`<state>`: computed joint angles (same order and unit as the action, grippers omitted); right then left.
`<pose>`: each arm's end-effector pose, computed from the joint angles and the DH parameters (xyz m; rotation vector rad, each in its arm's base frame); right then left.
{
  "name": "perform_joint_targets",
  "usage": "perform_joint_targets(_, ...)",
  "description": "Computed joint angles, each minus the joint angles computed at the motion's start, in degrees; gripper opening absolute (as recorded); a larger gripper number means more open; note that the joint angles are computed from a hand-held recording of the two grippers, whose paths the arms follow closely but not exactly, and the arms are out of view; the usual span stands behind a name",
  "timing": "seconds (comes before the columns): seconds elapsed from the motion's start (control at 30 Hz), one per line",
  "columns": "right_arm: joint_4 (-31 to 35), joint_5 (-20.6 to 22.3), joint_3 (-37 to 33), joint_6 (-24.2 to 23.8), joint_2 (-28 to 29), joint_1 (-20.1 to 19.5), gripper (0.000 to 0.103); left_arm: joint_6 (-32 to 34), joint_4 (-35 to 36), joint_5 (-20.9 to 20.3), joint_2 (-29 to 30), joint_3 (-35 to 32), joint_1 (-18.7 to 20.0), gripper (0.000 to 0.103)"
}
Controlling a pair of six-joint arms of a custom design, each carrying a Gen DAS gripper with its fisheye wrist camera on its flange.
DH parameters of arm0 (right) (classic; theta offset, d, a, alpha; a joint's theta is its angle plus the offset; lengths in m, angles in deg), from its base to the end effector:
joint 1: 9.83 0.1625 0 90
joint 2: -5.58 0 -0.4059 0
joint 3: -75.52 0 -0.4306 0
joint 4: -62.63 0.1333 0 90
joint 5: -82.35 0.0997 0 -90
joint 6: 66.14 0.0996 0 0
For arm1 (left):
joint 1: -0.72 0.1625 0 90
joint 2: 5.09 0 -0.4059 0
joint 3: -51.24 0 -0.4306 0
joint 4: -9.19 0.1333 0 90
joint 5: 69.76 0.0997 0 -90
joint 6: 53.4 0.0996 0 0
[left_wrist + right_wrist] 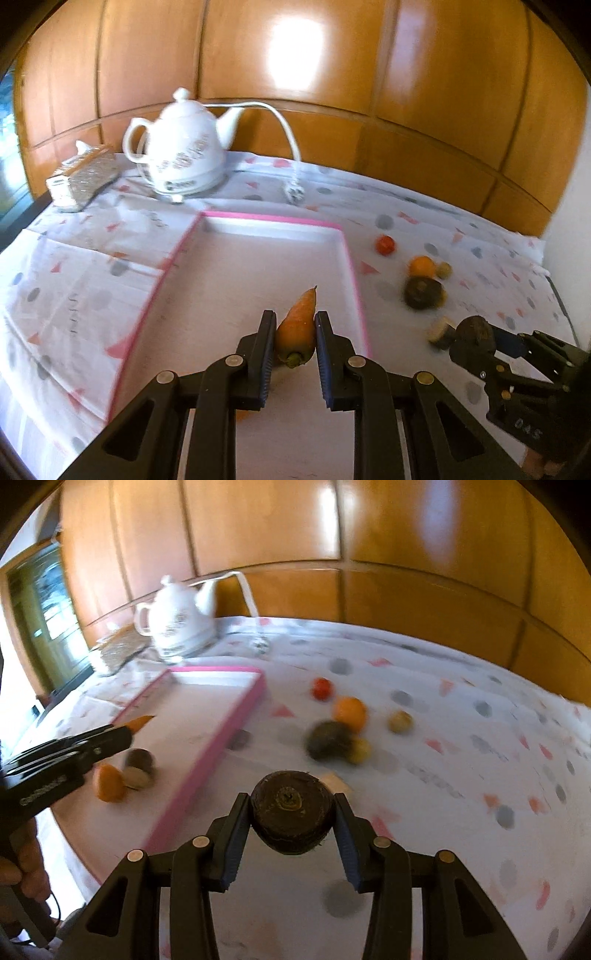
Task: Organize fruits
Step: 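Place the dark round fruit in the tray with the right gripper while the left places the carrot there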
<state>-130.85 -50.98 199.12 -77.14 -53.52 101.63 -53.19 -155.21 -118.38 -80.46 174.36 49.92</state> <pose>0.2496 -0.4573 0.1285 0.3330 -2.3033 0.8957 -0.1855 -0.5197 0.2144 0.6613 2.4020 -0.8763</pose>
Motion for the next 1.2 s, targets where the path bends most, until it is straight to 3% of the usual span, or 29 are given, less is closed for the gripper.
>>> perform_joint_targets(0.33,6.04,5.27,-9.88,-1.77,7.00,0.76,0.045,-0.82,-0.70,5.90,1.15,-2.83,2.85,0.022)
perform_joint_targets(0.47,8.36,6.56,-13.03,-1.28,8.97,0.75,0.045,-1.41,-1.57,6.49,1.11,-2.86,3.40,0.038)
perform_joint_targets(0.6,10.67,8.21,-15.16,-0.38,10.49,0.63,0.045,-2.84,-1.15,6.60,0.41,-2.35,3.41,0.046)
perform_joint_targets(0.87,8.70,7.76,-13.59,2.07,10.00,0.86,0.047,-5.65,1.09,4.76,-1.38,-0.79,2.98,0.049)
perform_joint_targets(1.2,3.23,3.61,-6.74,6.48,5.45,0.14,0.047,-5.60,2.83,3.18,-1.82,1.39,0.88,0.049)
